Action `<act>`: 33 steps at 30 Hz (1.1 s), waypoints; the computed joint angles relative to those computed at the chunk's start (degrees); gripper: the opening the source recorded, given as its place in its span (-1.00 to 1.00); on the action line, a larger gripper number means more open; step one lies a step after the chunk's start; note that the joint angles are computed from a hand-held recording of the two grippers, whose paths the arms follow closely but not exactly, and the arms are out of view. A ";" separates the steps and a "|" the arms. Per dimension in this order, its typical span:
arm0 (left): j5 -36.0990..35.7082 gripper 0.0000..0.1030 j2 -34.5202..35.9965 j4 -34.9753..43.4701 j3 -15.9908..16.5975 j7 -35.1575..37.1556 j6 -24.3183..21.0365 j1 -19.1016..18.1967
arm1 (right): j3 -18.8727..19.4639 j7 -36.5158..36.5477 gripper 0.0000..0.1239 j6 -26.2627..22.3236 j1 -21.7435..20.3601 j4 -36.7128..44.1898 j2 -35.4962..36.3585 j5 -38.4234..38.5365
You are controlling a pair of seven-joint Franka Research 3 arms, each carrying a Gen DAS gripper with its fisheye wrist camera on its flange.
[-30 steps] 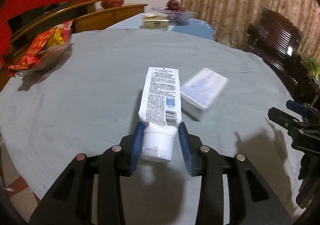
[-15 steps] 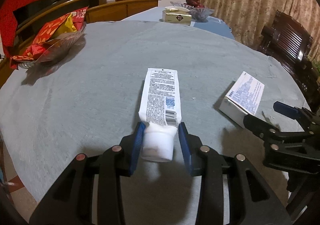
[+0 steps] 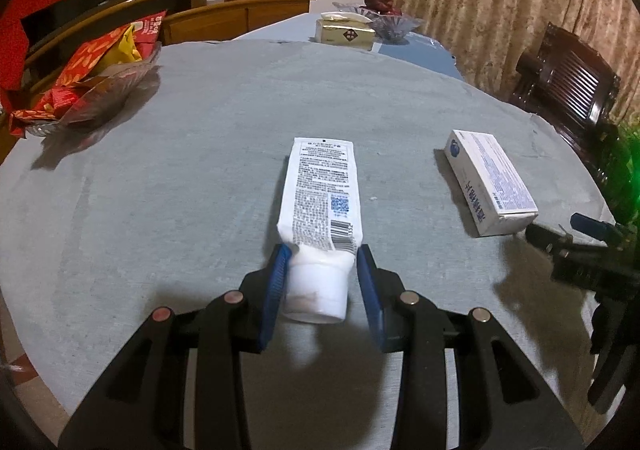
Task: Collect trash
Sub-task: 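Grasp the white medicine box with the right tool while the left tool holds the tube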
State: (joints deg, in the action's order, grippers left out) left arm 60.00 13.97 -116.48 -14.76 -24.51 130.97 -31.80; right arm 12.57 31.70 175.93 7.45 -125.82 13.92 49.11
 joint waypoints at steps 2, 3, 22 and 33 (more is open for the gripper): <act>-0.04 -0.32 0.33 0.42 0.01 0.25 -0.11 -0.07 | 2.75 -4.78 0.56 -1.70 -2.40 0.36 -0.85 5.35; -0.06 -0.32 0.37 0.50 0.09 0.28 -0.12 -0.04 | 3.48 -7.67 0.56 -2.68 -2.83 0.39 -1.43 8.33; -0.27 -0.32 -0.27 0.98 -0.31 -0.37 -2.61 0.24 | 0.02 -0.77 0.14 -1.63 4.43 3.50 3.10 1.71; 0.91 -0.33 2.77 7.00 -0.22 2.11 -4.09 -2.38 | -0.43 -15.99 -0.10 -10.41 0.54 -0.61 -5.20 15.34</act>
State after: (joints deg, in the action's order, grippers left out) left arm 60.90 16.74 -109.48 -14.98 -22.39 126.89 -34.18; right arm 12.15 15.71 165.52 7.99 -126.43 8.72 64.45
